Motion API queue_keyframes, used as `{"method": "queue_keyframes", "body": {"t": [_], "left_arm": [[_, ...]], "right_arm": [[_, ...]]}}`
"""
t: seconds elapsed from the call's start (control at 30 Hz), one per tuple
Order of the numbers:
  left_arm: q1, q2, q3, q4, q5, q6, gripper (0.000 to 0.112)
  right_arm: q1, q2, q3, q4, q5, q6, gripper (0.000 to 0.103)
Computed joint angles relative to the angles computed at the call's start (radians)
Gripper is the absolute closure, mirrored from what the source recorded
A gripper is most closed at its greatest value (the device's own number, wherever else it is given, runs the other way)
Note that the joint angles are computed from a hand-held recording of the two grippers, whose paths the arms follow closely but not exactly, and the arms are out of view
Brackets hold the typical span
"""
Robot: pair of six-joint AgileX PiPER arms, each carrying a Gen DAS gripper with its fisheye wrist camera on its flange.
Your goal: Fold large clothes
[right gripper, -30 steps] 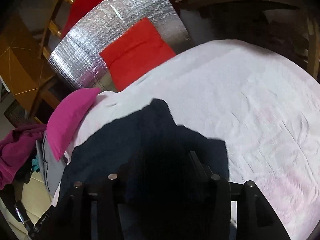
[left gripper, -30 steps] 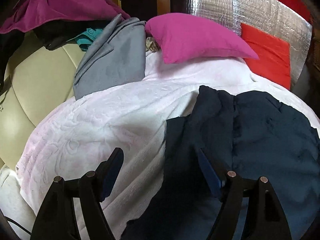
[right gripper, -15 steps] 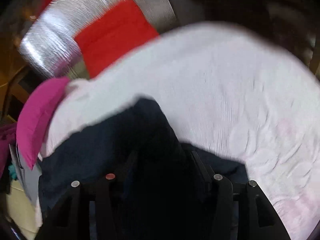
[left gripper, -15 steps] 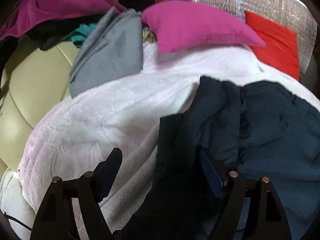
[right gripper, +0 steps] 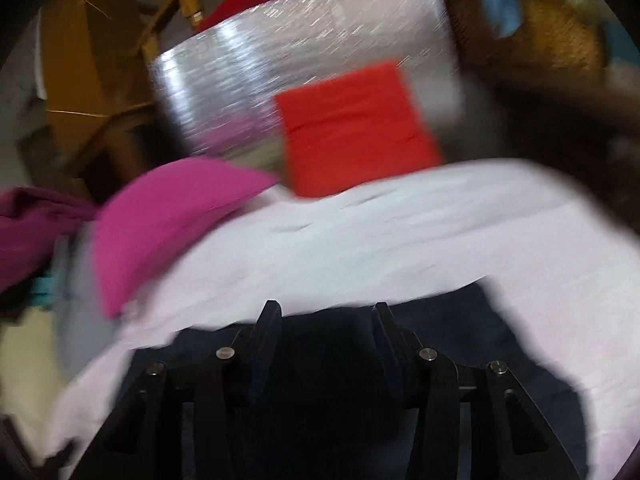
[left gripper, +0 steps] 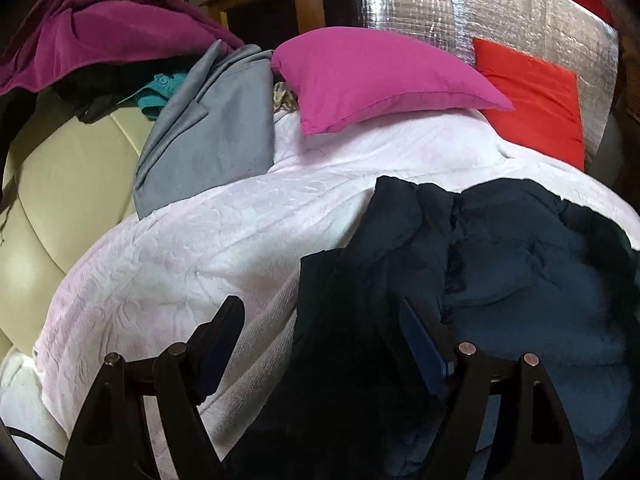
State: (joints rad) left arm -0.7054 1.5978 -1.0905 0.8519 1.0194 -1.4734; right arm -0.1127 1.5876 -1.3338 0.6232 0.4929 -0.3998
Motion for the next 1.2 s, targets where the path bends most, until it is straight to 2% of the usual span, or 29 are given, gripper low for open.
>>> {"method": "queue_keyframes", "body": {"t": [0.1,0.17,0.23,0.33,0.4,0.47,0.5,0.57,0.63,0.67,0.7,0.73,0.83,0.9,0.97,1.03,1.13,1.2], "left_arm": [[0.000,0.014,-0.011,-0.011,0.002,0.008,0.032],[0.002,0.038,-0.026,-0.024,0.003,0.038,0.032],[0.008,0.058,-0.038,-0.041,-0.001,0.071,0.032],[0.022,0.058,-0.033,-0.059,-0.020,0.085,0.032],[0.034,0.047,-0.024,-0.065,-0.037,0.079,0.032],[0.036,0.036,-0.019,-0.067,-0.040,0.067,0.032],[0.034,0.033,-0.017,-0.066,-0.042,0.061,0.032],[0.033,0.033,-0.016,-0.063,-0.045,0.057,0.032],[0.034,0.049,-0.026,-0.076,-0.047,0.076,0.032],[0.036,0.059,-0.033,-0.086,-0.047,0.093,0.032],[0.034,0.076,-0.045,-0.095,-0.036,0.113,0.032],[0.026,0.089,-0.055,-0.088,-0.020,0.119,0.032],[0.002,0.087,-0.058,-0.058,0.005,0.107,0.032],[-0.009,0.078,-0.053,-0.039,0.008,0.096,0.032],[-0.017,0.069,-0.048,-0.022,0.010,0.080,0.032],[-0.024,0.054,-0.035,-0.002,0.000,0.057,0.032],[-0.040,0.037,-0.021,0.027,-0.002,0.025,0.032],[-0.049,0.025,-0.010,0.044,-0.007,0.009,0.032]], "right_arm": [[0.021,0.082,-0.068,0.061,0.115,-0.046,0.054],[0.053,0.171,-0.165,-0.069,0.203,0.094,0.054],[0.055,0.256,-0.234,-0.111,0.257,0.158,0.053],[0.000,0.242,-0.229,-0.004,0.300,0.113,0.053],[-0.061,0.163,-0.125,0.118,0.246,-0.013,0.053],[-0.128,0.097,-0.055,0.168,0.191,-0.076,0.040],[-0.163,0.086,-0.043,0.194,0.202,-0.103,0.032],[-0.217,0.093,-0.058,0.163,0.237,-0.089,0.032],[-0.261,0.103,-0.053,0.044,0.206,0.018,0.032],[-0.283,0.121,-0.060,0.020,0.231,0.046,0.035],[-0.317,0.145,-0.067,0.034,0.274,0.047,0.050],[-0.332,0.133,-0.049,0.034,0.277,0.044,0.067],[-0.366,0.013,0.092,0.173,0.207,-0.150,0.069],[-0.373,-0.115,0.227,0.229,0.164,-0.272,0.069],[-0.396,-0.210,0.338,0.302,0.154,-0.388,0.069],[-0.468,-0.300,0.419,0.317,0.194,-0.492,0.069],[-0.529,-0.318,0.493,0.282,0.221,-0.541,0.069],[-0.563,-0.269,0.518,0.347,0.233,-0.611,0.070]]}}
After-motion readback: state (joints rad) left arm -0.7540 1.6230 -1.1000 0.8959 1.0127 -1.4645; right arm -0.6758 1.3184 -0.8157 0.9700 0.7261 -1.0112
